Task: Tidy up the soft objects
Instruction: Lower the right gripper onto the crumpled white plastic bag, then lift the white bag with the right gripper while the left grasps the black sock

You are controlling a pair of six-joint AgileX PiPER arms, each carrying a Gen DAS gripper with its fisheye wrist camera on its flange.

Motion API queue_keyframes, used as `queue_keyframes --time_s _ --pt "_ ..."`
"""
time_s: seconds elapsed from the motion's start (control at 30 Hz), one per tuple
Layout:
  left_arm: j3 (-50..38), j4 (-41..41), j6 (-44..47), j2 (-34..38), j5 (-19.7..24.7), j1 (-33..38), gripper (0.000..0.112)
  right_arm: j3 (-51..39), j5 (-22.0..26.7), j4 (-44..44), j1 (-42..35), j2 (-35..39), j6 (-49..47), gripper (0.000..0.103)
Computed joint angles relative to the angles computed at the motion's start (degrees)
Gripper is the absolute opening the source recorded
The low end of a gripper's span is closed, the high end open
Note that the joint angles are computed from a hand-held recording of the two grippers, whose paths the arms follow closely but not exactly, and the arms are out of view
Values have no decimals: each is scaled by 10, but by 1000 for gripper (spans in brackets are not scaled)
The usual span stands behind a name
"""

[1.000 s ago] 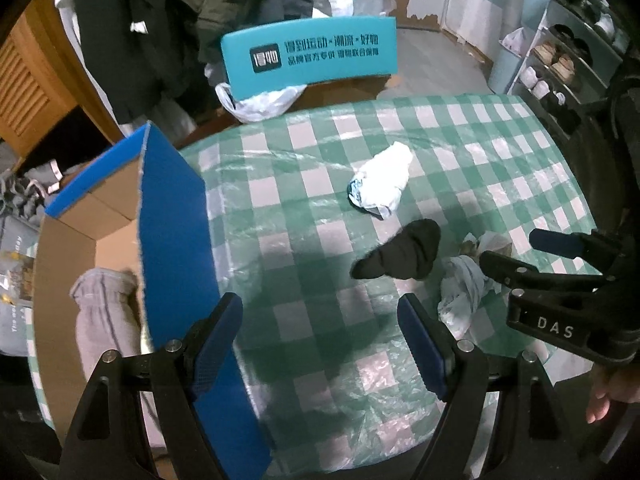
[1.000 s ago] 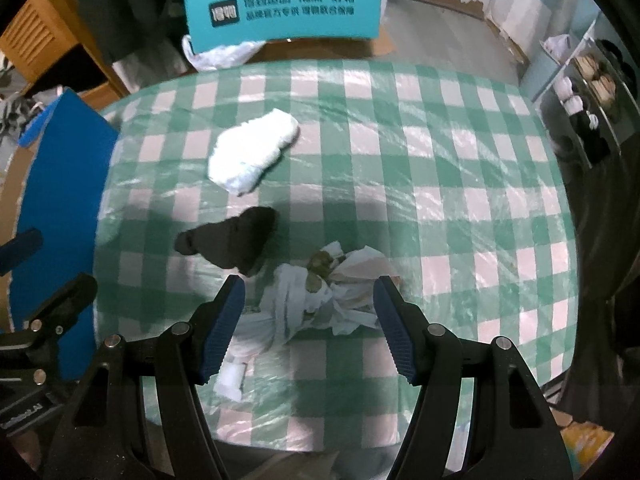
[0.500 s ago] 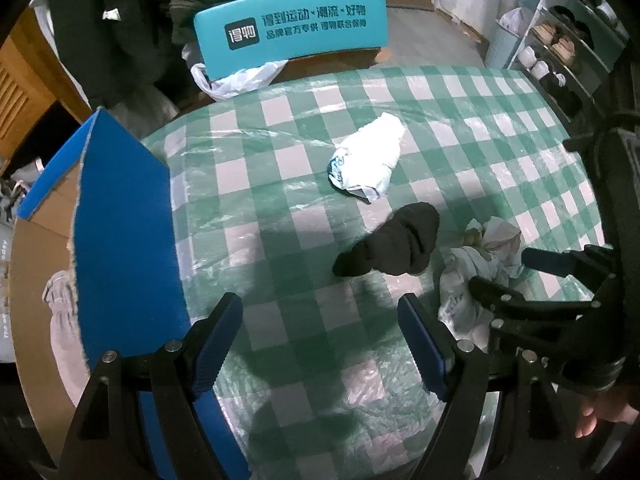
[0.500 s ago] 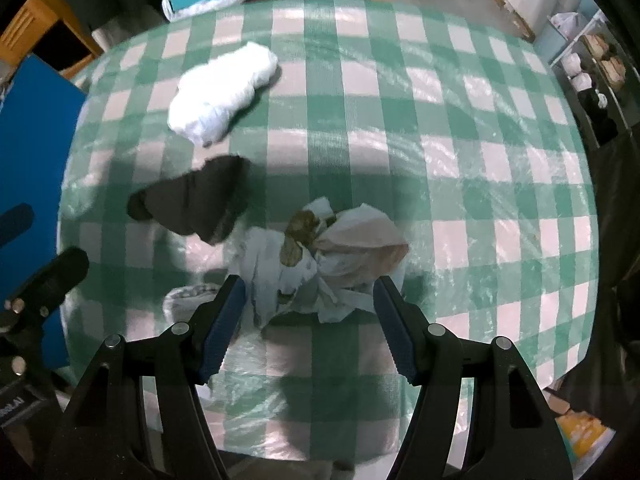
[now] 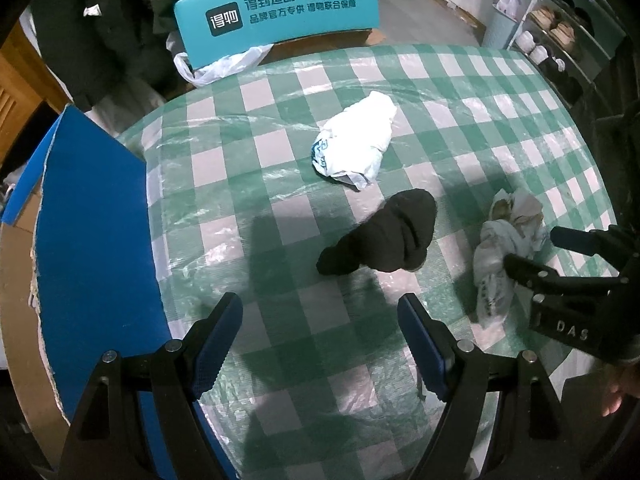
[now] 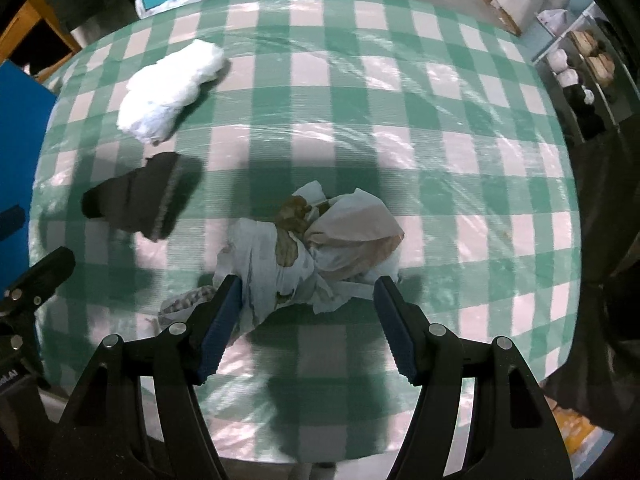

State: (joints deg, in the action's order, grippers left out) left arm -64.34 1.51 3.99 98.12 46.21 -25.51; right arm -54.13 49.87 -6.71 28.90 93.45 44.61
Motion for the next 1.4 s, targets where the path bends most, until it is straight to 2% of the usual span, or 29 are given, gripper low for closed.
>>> queue_keyframes --time_s 0.13,0.27,0.63,0.77,1.1,1.2,1.23,1.3,1.4 --pt "-2 -5 4 -1 1 0 81 18 7 -5 -16 -21 7 67" --pt "-4 -12 8 -3 4 3 81 31 -25 24 -36 -44 21 67" --pt "-19 -44 28 17 2 18 82 -1 -70 102 -99 14 -32 67" --pt "-22 -51 33 27 -1 20 82 -13 -66 85 -78 42 -3 67" --pt "-40 -57 34 53 -3 4 82 -19 -82 97 -77 80 -36 67" --pt "-48 -60 33 61 -1 -3 82 -33 -78 72 -64 93 -31 67" --pt "-51 -61 32 64 -1 -6 82 -35 -79 69 -62 96 -32 65" --pt "-56 -63 31 70 -1 -11 82 -40 -75 49 -55 100 -24 48" --pt "-63 -66 31 77 0 -17 82 -31 -73 38 -49 90 -21 38"
